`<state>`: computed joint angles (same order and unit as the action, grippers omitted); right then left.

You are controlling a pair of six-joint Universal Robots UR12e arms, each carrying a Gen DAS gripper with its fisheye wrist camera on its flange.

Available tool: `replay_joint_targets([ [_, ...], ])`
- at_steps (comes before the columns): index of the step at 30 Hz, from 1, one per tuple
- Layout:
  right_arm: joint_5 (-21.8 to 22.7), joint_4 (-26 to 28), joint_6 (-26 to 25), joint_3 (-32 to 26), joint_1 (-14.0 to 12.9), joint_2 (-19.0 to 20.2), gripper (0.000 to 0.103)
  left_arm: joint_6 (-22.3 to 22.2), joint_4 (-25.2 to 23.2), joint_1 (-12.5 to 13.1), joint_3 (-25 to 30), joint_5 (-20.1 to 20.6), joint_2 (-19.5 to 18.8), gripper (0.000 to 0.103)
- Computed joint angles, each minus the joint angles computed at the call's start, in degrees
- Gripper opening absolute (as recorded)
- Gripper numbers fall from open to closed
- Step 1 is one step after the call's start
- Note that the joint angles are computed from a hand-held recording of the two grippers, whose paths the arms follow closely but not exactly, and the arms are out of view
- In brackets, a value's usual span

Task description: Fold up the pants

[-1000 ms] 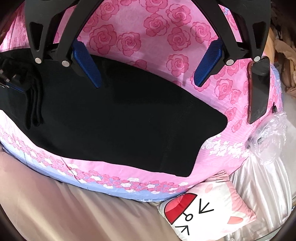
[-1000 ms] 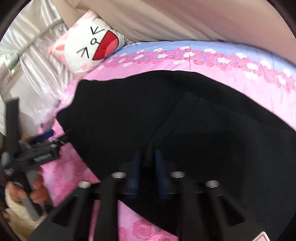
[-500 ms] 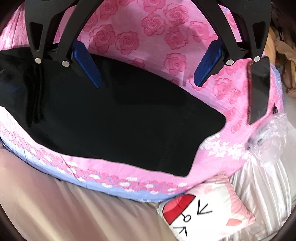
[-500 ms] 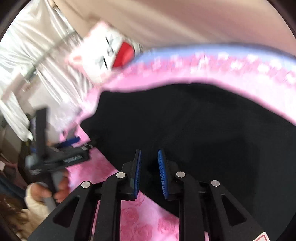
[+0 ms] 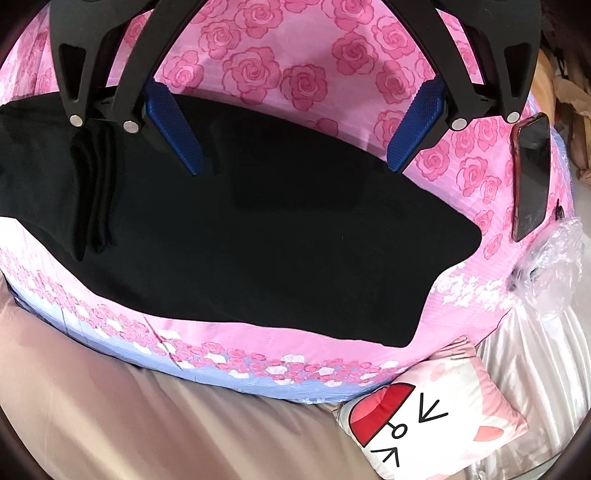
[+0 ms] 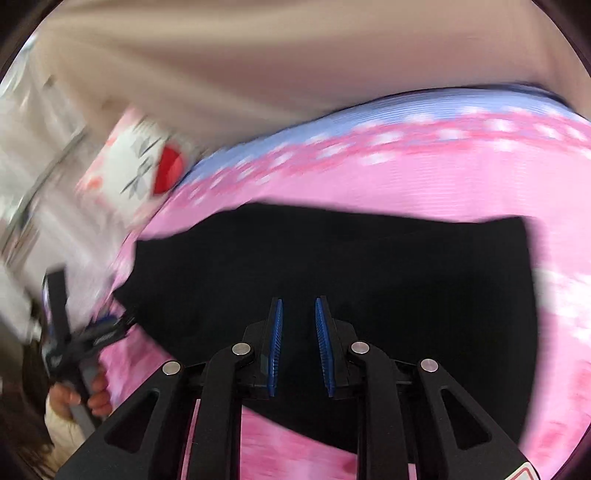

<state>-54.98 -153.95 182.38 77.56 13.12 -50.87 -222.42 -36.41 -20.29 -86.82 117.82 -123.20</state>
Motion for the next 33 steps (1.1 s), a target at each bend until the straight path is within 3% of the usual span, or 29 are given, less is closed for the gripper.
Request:
replay_joint_targets([
  [3,-1.57,7.25,-8.15,-5.45,3.02,3.02,0.019,-1.75,-1.31,0.16,-0.83,1.57,0.65,0.098],
  [5,-5.23,7.2,-8.38,-6.69,4.24,3.92,0.018,-3.86,-1.6,0.66,-2.08,2.3,1.51,0.098],
  [7,-3.89,8.49,-8.58,-7.31,4.25,3.52,0.02,-6.76,-0.79,1.62,-4.29,2.87,2.92,0.098],
  [8,-2.44,6.9,-7.81,-6.51,3.78,2.9,0.02,-8.36,-0.27,2.16,-5.41,3.16,3.59,0.098],
  [10,-3.22,3.97,-5.75,-4.74,3.0,1.65,0.037,-13.09,-0.54,4.05,-7.67,2.25,5.04,0.098],
  [11,-5.21,1.33,-4.1,-3.28,2.55,0.83,0.055,-15.93,-0.67,5.39,-8.91,0.34,5.8,0.098],
  [12,-7.71,-1.2,-2.68,-1.35,1.83,-0.22,0.063,-17.27,0.01,6.16,-9.66,-1.18,6.16,0.098],
  [15,-16.56,-5.75,1.52,4.46,-0.87,-3.52,0.063,-20.13,6.36,7.85,-12.65,-6.26,7.36,0.098],
  [18,-20.96,-7.07,8.49,9.71,-4.39,-6.08,0.068,-19.14,8.02,6.9,-11.87,-5.86,6.86,0.098],
  [20,-19.3,-6.13,13.19,12.33,-6.67,-6.97,0.069,-16.76,7.17,5.75,-9.8,-4.49,5.73,0.098],
  [23,-10.29,-7.53,16.69,14.36,-9.1,-6.52,0.069,-10.44,6.01,3.58,-5.0,-4.49,2.95,0.098],
  [27,-0.53,-9.04,16.5,13.48,-9.28,-4.2,0.069,-4.81,3.46,1.35,0.49,-5.85,-0.12,0.098],
  [29,1.3,-10.38,15.08,12.68,-8.59,-3.28,0.069,-2.88,2.22,0.3,2.45,-5.76,-1.19,0.098],
  [30,1.59,-11.32,16.02,12.12,-8.05,-2.74,0.066,-2.44,1.8,-0.05,2.97,-5.53,-1.5,0.098],
  [31,1.49,-12.47,16.94,11.91,-7.76,-2.37,0.055,-2.22,1.32,-0.32,3.26,-5.27,-1.64,0.098],
  [32,2.35,-11.36,16.14,11.29,-7.59,-2.12,0.027,-2.29,0.6,-0.66,3.63,-4.98,-1.83,0.098],
  [33,1.93,-12.65,17.2,11.52,-7.53,-2.19,0.025,-2.65,-0.56,-0.95,4.27,-4.75,-2.12,0.098],
])
